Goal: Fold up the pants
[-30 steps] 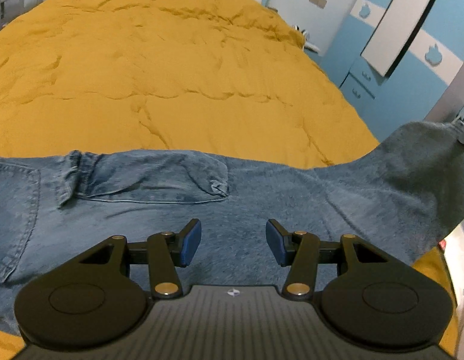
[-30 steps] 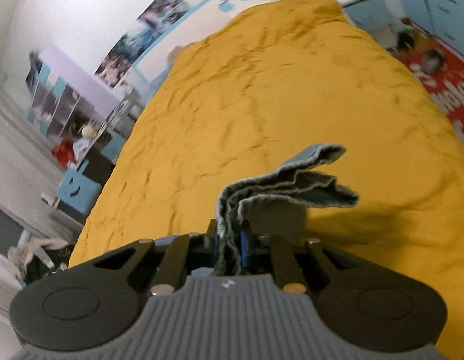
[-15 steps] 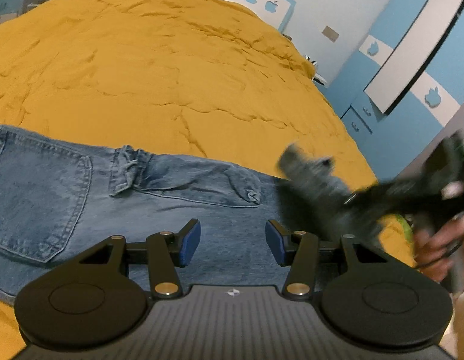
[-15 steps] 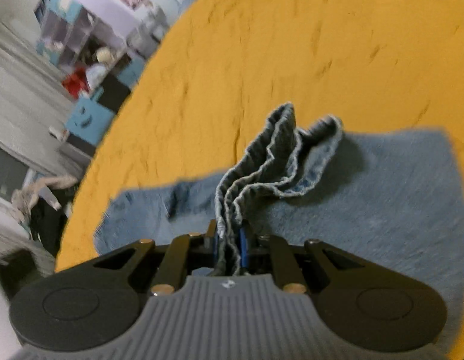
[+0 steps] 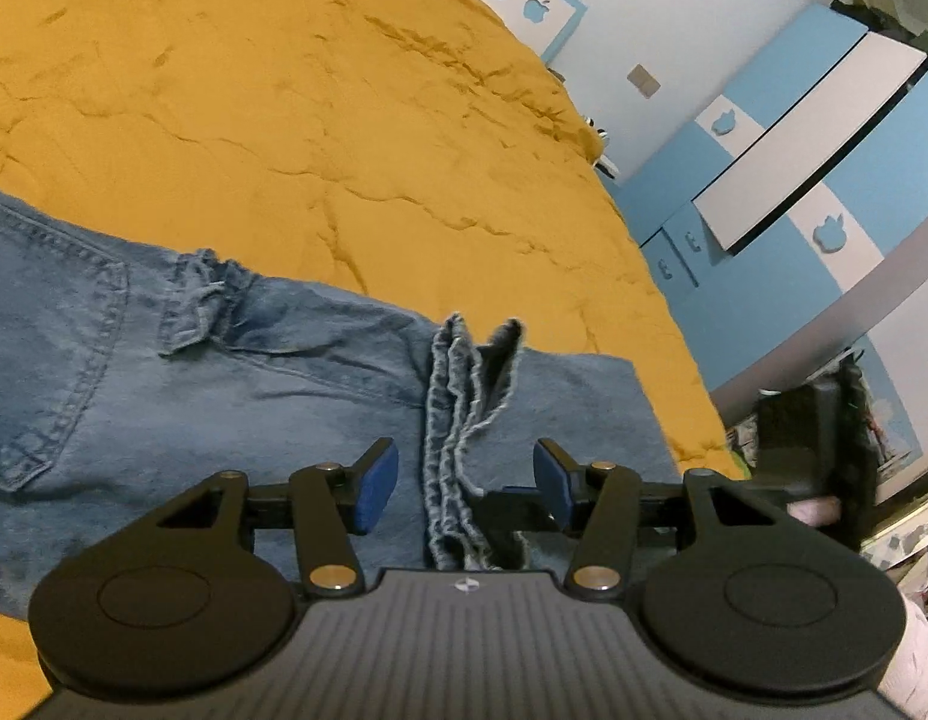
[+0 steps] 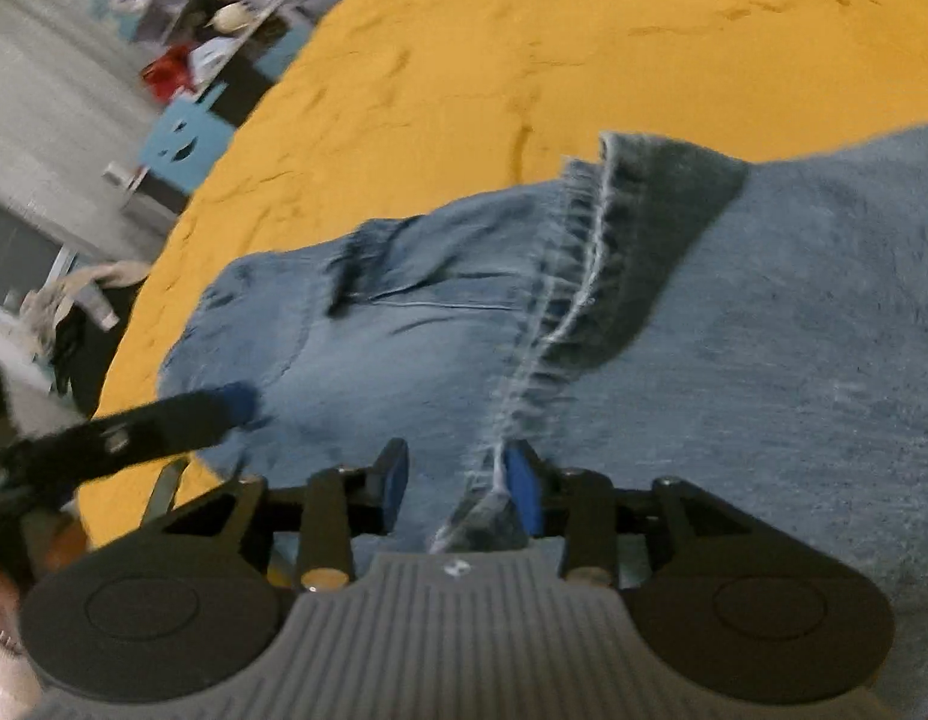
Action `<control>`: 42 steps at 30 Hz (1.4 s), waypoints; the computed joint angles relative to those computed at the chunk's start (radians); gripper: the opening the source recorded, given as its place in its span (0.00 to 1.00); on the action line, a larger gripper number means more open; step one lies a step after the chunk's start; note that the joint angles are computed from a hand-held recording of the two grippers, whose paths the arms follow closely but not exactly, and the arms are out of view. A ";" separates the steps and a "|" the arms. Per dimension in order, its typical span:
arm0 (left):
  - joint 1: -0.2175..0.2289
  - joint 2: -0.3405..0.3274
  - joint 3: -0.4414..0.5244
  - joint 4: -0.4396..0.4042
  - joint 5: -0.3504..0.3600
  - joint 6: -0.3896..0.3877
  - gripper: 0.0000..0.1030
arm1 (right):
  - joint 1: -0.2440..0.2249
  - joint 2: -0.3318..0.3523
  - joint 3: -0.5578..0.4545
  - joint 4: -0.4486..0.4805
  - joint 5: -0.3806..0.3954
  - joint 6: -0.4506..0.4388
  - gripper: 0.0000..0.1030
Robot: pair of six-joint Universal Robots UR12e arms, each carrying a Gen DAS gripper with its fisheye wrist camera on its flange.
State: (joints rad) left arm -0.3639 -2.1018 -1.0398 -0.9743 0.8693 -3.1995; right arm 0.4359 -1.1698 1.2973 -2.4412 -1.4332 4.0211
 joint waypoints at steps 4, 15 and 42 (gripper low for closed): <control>-0.020 -0.026 0.032 0.000 0.005 0.008 0.63 | 0.026 -0.036 -0.005 0.066 -0.141 -0.069 0.34; -0.125 -0.150 0.163 0.003 0.180 0.150 0.66 | 0.034 -0.218 0.239 0.027 -0.404 0.028 0.34; -0.093 -0.147 0.135 -0.042 0.172 0.102 0.26 | 0.017 -0.223 0.363 -0.026 -0.489 0.020 0.11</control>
State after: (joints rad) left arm -0.4572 -2.2487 -0.9049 -1.0160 1.0416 -3.0974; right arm 0.4527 -1.3924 1.6599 -2.4669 -1.9219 4.0406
